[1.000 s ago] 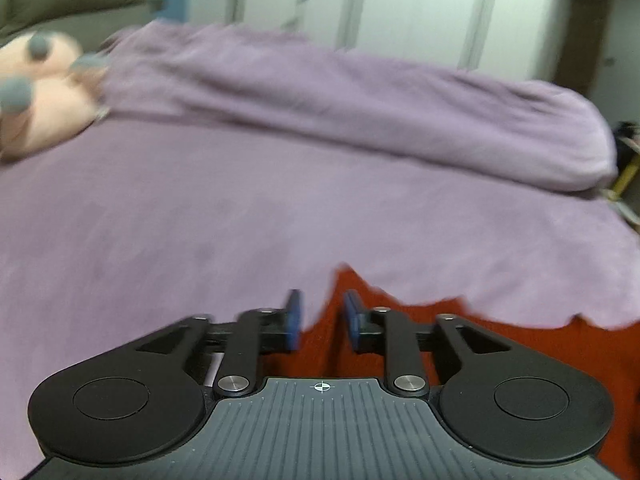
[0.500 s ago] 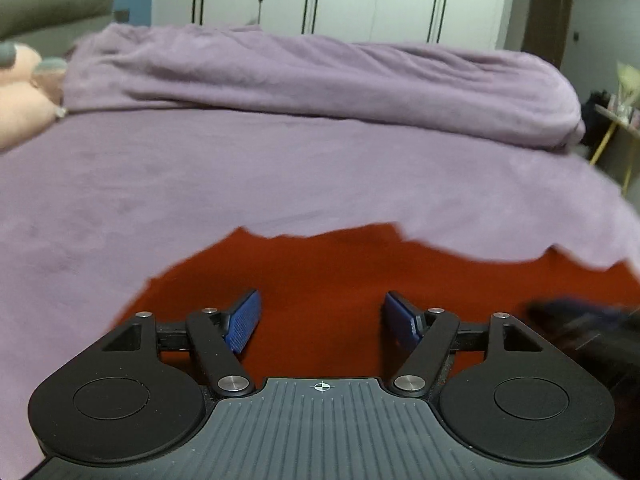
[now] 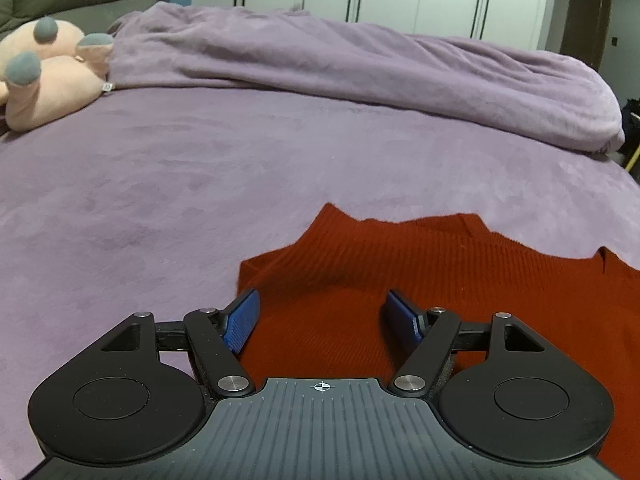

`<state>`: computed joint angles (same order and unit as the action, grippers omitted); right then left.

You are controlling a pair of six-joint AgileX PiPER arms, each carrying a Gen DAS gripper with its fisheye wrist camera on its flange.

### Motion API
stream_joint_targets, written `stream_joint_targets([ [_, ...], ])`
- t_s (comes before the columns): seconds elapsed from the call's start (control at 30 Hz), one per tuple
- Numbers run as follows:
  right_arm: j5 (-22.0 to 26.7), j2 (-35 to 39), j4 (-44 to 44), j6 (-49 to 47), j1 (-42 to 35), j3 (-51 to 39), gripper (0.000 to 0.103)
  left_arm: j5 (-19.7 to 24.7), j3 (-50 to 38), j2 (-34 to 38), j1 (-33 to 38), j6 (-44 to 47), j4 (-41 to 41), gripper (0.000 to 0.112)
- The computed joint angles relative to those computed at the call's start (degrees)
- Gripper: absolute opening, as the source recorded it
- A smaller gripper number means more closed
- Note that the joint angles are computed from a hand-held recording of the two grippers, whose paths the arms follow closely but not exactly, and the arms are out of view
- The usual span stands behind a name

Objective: Fold small clothes

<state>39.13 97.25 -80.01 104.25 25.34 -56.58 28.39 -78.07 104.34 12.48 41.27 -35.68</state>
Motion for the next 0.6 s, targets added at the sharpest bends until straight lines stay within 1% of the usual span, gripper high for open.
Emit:
stream_joint_targets([
  [0.03, 1.1, 0.4, 2.1, -2.5, -0.1, -1.5, 0.045, 0.4, 0.1, -0.4, 0.2, -0.6, 1.1, 0.077],
  [0.07, 3.1, 0.0, 4.0, -4.1, 0.6, -1.9, 0.045, 0.2, 0.0, -0.6, 0.1, -2.3, 3.7, 0.081],
  [0.1, 4.0, -0.3, 5.6, -5.5, 0.9, -2.2, 0.045, -0.8, 0.3, -1.0, 0.0, -5.1, 7.4, 0.084],
  [0.13, 4.7, -1.3, 7.2, -6.7, 1.5, -1.8, 0.045, -0.7, 0.3, -1.2, 0.2, -6.2, 9.1, 0.084],
  [0.23, 6.6, -7.2, 9.7, -6.8, 4.3, 3.0, 0.045, 1.3, -0.3, -1.7, 2.6, -6.6, 9.7, 0.084],
  [0.3, 7.9, -12.2, 11.7, -5.2, 7.5, 7.4, 0.045, 2.5, 0.5, -2.9, 4.5, -7.2, 12.2, 0.084],
  [0.37, 10.9, -17.8, 14.1, -1.8, 12.3, 12.3, 0.047, 2.8, 2.7, -5.0, 7.6, -4.7, 12.8, 0.085],
  [0.4, 12.2, -20.5, 15.0, 0.7, 14.9, 14.8, 0.050, 2.6, 4.1, -6.1, 9.1, -3.8, 13.2, 0.085],
  [0.47, 14.8, -25.2, 17.9, 4.7, 20.2, 18.8, 0.051, 3.7, 6.7, -8.4, 12.7, -2.8, 14.5, 0.083],
  [0.5, 15.4, -26.7, 19.4, 5.7, 21.8, 20.1, 0.051, 5.2, 7.5, -9.3, 14.7, -1.6, 13.4, 0.082],
  [0.53, 16.1, -28.2, 20.6, 7.5, 23.7, 21.4, 0.051, 8.1, 7.5, -9.7, 16.9, 0.0, 11.4, 0.082],
  [0.6, 15.4, -30.6, 21.9, 10.4, 25.5, 23.4, 0.051, 17.4, 6.3, -9.8, 22.8, 4.6, 3.8, 0.082],
])
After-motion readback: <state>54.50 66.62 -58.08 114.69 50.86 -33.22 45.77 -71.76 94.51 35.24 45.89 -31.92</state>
